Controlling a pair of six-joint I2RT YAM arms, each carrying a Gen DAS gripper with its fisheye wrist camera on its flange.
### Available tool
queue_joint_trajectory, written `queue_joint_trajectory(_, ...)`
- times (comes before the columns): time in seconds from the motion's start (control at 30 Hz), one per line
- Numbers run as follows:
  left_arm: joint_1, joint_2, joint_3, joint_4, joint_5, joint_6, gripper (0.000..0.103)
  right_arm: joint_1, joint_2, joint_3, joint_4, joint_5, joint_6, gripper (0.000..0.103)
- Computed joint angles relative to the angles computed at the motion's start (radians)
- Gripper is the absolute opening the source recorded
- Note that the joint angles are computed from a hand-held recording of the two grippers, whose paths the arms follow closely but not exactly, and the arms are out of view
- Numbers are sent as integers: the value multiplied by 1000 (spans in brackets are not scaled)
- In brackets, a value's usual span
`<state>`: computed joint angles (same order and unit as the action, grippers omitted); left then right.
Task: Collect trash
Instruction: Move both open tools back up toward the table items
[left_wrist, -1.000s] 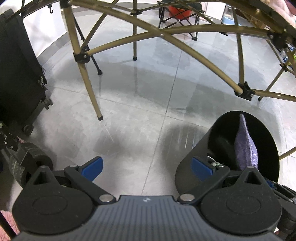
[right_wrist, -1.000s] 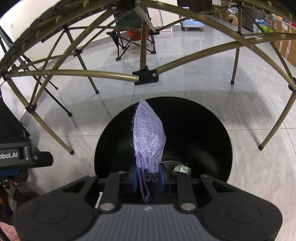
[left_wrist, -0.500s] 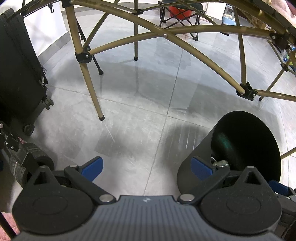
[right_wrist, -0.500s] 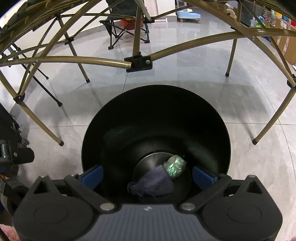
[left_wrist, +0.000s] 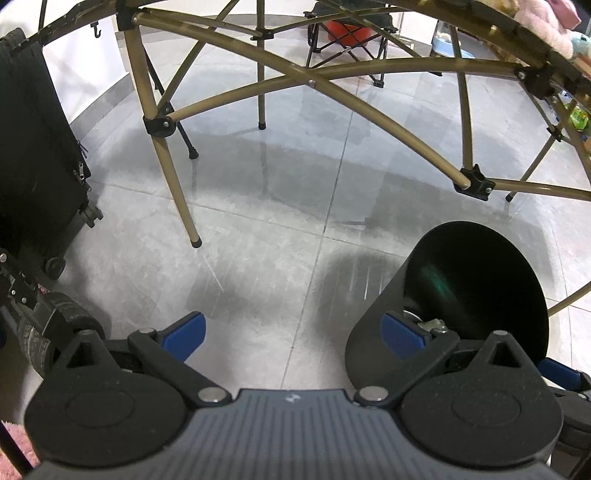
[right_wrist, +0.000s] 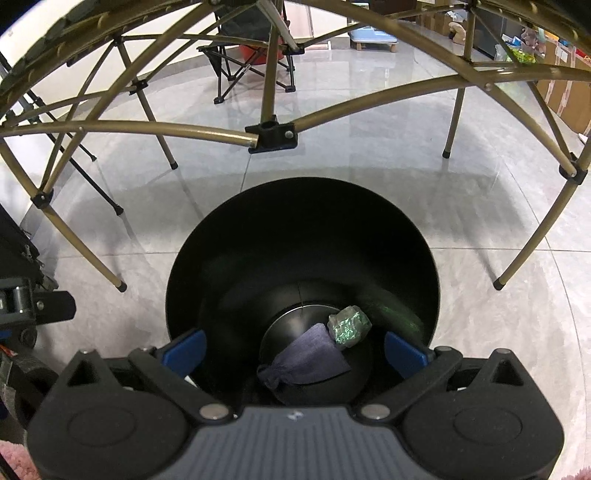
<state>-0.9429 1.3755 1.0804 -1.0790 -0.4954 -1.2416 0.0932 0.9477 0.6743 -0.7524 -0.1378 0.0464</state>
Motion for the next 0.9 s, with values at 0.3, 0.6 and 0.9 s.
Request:
queue_joint_trajectory(0.3, -80, -16, 49, -45, -63, -42, 103, -47, -89, 28, -62, -19, -28, 103)
queue_joint_trajectory(0.6, -156, -22, 158, -137, -171, -100, 103, -136, -211, 90, -86, -51, -94, 103)
queue_joint_trajectory(0.9, -205, 35, 372, -263, -290, -122, 103, -335, -236, 231, -66, -247, -232, 103)
